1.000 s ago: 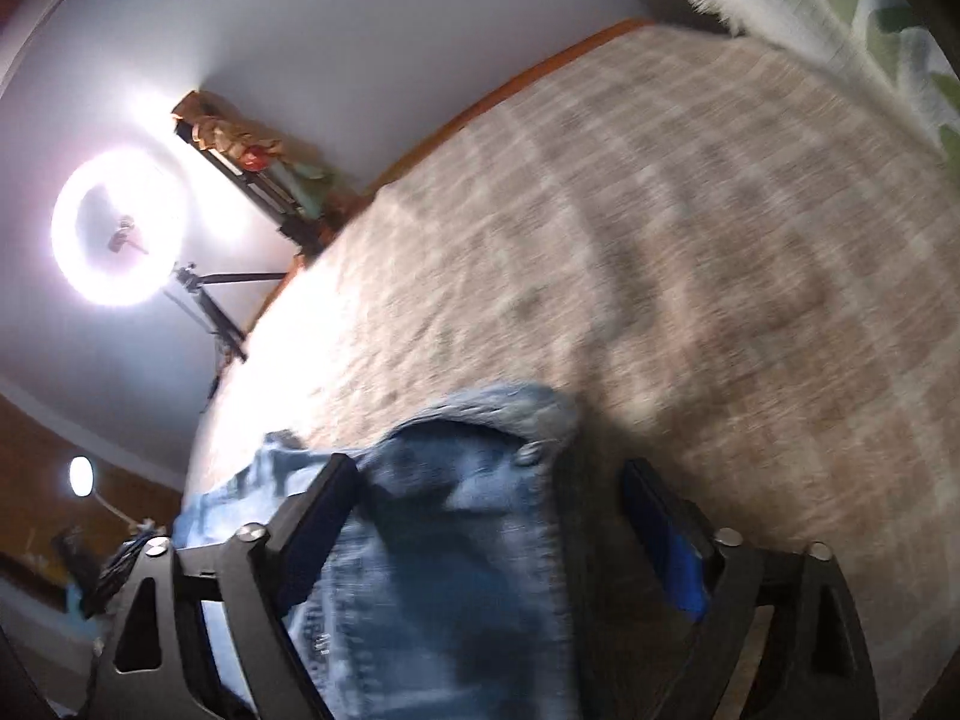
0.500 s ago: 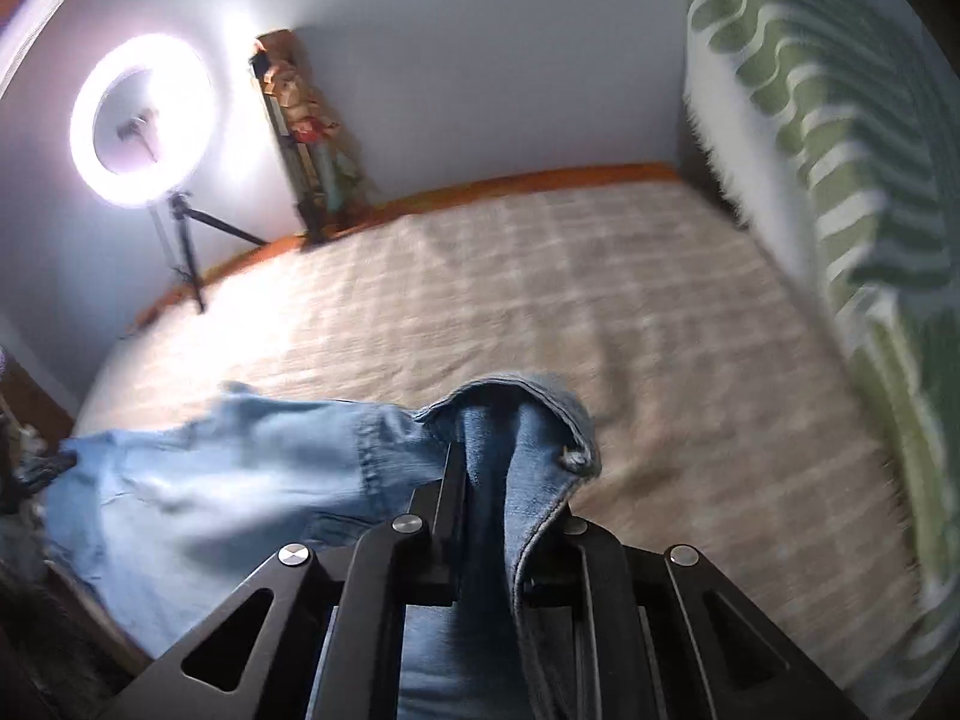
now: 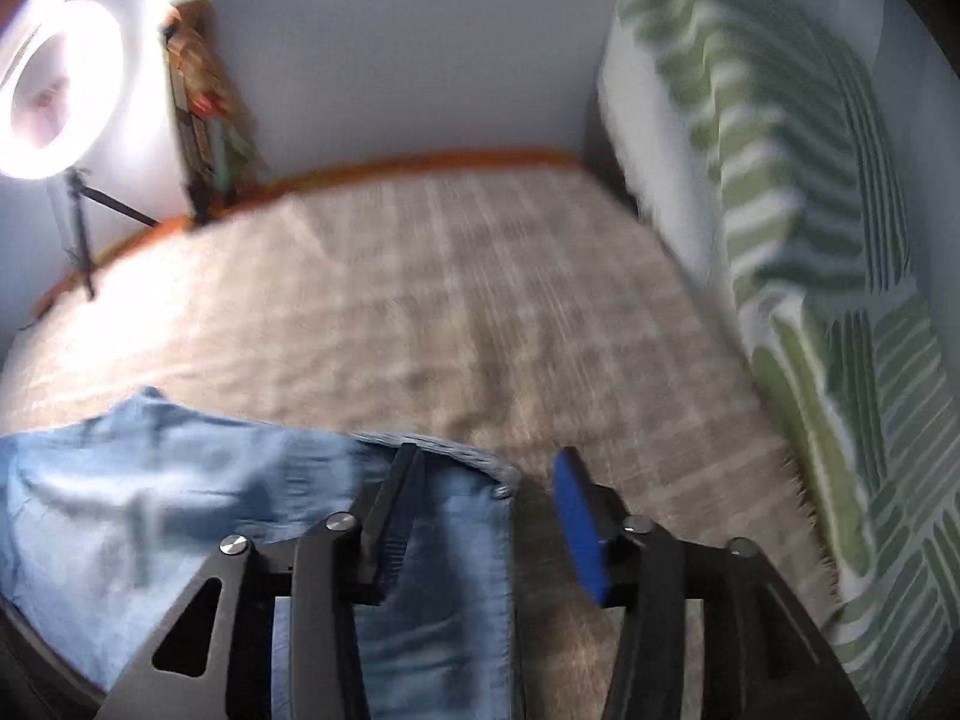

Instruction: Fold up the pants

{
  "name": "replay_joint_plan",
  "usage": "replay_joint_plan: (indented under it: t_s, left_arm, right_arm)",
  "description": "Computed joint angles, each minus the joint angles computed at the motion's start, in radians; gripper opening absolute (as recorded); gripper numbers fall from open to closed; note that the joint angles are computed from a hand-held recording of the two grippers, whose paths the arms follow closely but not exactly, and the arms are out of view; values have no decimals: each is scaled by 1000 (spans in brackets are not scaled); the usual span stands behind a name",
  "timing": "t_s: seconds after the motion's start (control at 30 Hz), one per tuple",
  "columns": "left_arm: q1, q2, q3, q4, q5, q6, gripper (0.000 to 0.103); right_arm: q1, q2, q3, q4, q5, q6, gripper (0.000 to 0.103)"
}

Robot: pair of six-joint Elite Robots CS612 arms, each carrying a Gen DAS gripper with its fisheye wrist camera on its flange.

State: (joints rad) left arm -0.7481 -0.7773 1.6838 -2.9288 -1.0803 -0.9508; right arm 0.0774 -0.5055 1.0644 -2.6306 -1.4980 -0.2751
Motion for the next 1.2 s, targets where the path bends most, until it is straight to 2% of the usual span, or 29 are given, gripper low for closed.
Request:
replay_joint_plan:
  t_s: [0.1,0.23,0.37,0.47,0.6,0.63,0.67,0.77,0.83,0.93,0.97,1.0,1.07,1.17,1.2]
  left_arm:
    - [-19,2,-11,-27,-28,99,25]
    - [-40,19,-36,-47,-110,226,25]
    - [-66,43,-85,64,-113,369,25]
    - [-67,60,-107,97,-124,382,25]
    - [-61,75,-123,109,-140,379,25]
    - [-59,77,-125,104,-144,380,22]
    - [-59,78,-121,95,-145,377,8]
    - [-53,82,-122,66,-152,366,1]
    - [-57,78,-114,48,-149,369,1]
    - [-63,67,-92,22,-146,378,0]
    - [-64,64,-86,22,-155,371,0]
    - [-62,64,-80,19,-188,368,0]
    - [-68,66,-80,40,-183,375,0]
    - [-63,62,-68,6,-234,370,1]
    - [-64,54,-60,-6,-225,362,2]
  right_arm:
    - [0,-67,93,-48,102,-39,49]
    - [16,-120,179,-43,199,-92,49]
    - [41,-156,239,23,281,-189,49]
    - [70,-167,269,43,266,-278,49]
    - [82,-148,251,89,276,-271,49]
    - [82,-142,245,101,281,-259,49]
    - [82,-135,237,119,288,-252,49]
    - [86,-112,215,156,278,-228,49]
    - [89,-94,200,181,260,-213,49]
    - [103,-70,193,166,151,-231,49]
    - [103,-63,188,177,139,-225,49]
    - [97,-61,192,166,156,-219,49]
    - [96,-60,189,169,157,-216,49]
    - [100,-60,192,150,132,-218,49]
    - [102,-59,193,145,120,-222,49]
